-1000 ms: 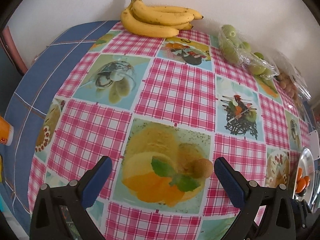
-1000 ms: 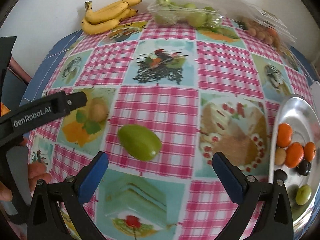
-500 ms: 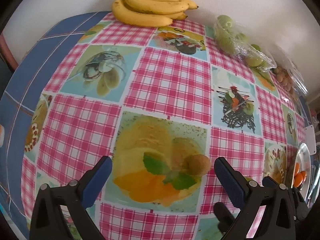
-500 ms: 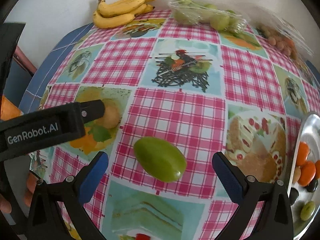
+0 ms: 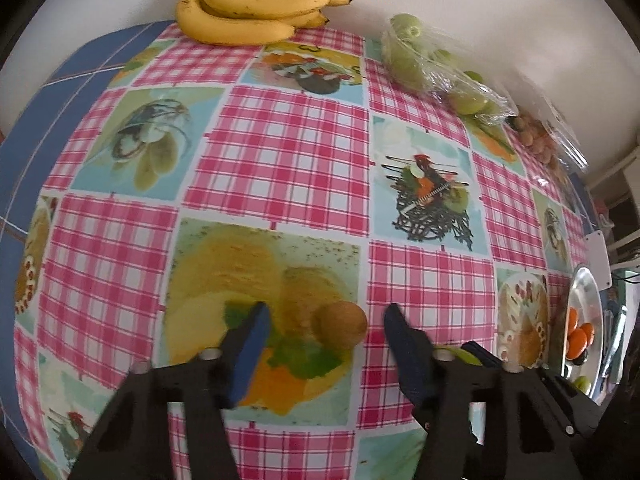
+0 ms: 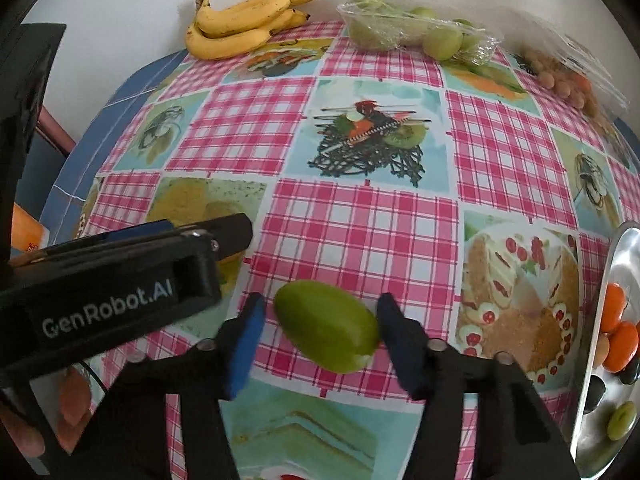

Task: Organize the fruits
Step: 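Close the left tool on the brown kiwi while the right tool grasps the green pear, then carry the kiwi in the left tool and pear in the right tool over the steel plate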

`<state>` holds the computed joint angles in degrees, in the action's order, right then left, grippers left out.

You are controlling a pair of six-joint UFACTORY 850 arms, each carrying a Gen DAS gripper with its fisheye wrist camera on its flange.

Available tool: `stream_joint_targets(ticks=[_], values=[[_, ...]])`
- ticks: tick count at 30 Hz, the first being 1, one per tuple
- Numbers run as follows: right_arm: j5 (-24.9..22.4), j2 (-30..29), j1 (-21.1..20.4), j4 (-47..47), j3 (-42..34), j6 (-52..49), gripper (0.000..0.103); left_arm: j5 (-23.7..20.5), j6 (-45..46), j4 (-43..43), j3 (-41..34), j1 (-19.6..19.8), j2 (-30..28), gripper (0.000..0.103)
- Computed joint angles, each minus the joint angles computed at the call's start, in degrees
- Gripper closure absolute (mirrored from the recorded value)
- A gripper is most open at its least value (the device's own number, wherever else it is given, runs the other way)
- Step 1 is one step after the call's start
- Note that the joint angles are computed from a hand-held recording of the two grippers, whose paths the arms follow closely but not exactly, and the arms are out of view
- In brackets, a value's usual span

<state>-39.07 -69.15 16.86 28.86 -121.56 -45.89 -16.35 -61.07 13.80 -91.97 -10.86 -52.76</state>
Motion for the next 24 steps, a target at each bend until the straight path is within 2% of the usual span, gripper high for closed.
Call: stream_joint_targets(ticks=[2, 4, 9, 19, 24], values=[[-0.67, -0.09, -0.19, 0.58, -0.22, -0.02, 0.051, 0.44, 2.1, -2.24, -0.28, 0.09, -0.35, 0.071], [-1.3, -0.27, -0.24, 0.59, -0.62, 0.44, 0.051, 1.67, 2.36, -3.02, 0.0, 0.22, -0.34, 0.076], [-1.01, 0.44, -0.26, 0.68, 0.45, 0.23, 0.051, 3.19, -3.21, 2.66, 1.64, -0.07, 0.9, 0.076], [0.9, 5.13, -1.9, 7.34, 6.32, -5.4, 0.051, 2.21, -13.87, 14.32, 2.42, -1.41, 3.24, 0.076], [3.28, 7.4, -4.05, 6.7, 8.86, -3.07, 0.051, 1.05, -9.41, 11.59, -0.32, -2.93, 2.38, 0.076]])
